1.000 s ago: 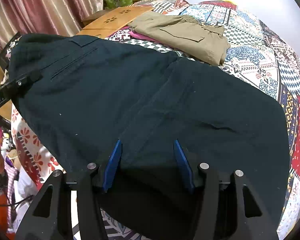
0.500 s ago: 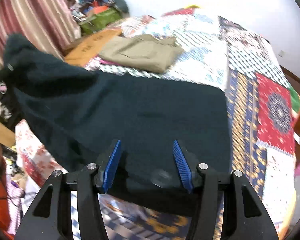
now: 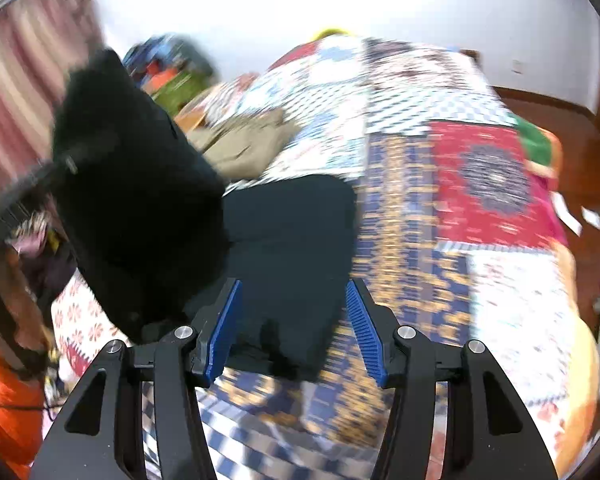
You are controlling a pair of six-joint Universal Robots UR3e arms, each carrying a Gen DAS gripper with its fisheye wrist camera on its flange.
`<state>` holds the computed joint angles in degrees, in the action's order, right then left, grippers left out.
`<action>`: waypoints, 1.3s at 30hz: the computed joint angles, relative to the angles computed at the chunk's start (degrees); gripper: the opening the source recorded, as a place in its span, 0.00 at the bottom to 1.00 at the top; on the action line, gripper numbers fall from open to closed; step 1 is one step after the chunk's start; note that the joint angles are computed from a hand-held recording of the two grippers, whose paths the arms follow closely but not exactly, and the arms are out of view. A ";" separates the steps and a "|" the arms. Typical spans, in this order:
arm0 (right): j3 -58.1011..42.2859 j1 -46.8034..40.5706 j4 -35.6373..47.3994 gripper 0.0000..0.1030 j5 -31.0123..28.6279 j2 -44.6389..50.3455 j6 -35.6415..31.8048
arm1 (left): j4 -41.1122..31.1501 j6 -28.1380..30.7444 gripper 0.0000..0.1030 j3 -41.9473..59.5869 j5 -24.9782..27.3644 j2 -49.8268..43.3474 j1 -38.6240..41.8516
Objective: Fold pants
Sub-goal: 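Fold the held black pants over with the left gripper and lower them, then press the folded black pants flat with both open tools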
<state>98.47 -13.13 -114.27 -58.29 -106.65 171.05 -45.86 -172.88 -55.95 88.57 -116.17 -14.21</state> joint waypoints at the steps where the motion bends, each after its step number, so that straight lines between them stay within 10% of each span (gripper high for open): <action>1: 0.61 -2.90 1.84 0.49 0.83 -1.96 -0.92 | -1.36 0.26 0.16 2.26 0.20 -2.27 -1.32; 12: 4.65 -27.45 22.19 0.49 8.93 -16.30 -13.88 | -17.01 1.07 0.17 16.08 -0.30 -17.65 -8.92; 27: 3.27 -16.14 13.67 0.49 7.65 -10.95 -8.30 | -5.96 -1.73 0.66 -9.68 -7.33 5.04 1.35; 39: 1.93 1.83 7.14 0.49 -2.42 0.08 -5.23 | -5.39 -2.92 0.71 -23.42 -8.62 8.45 14.44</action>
<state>100.40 -11.29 -107.12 -60.72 -106.57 165.82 -51.25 -175.80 -79.37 79.94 -107.72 0.23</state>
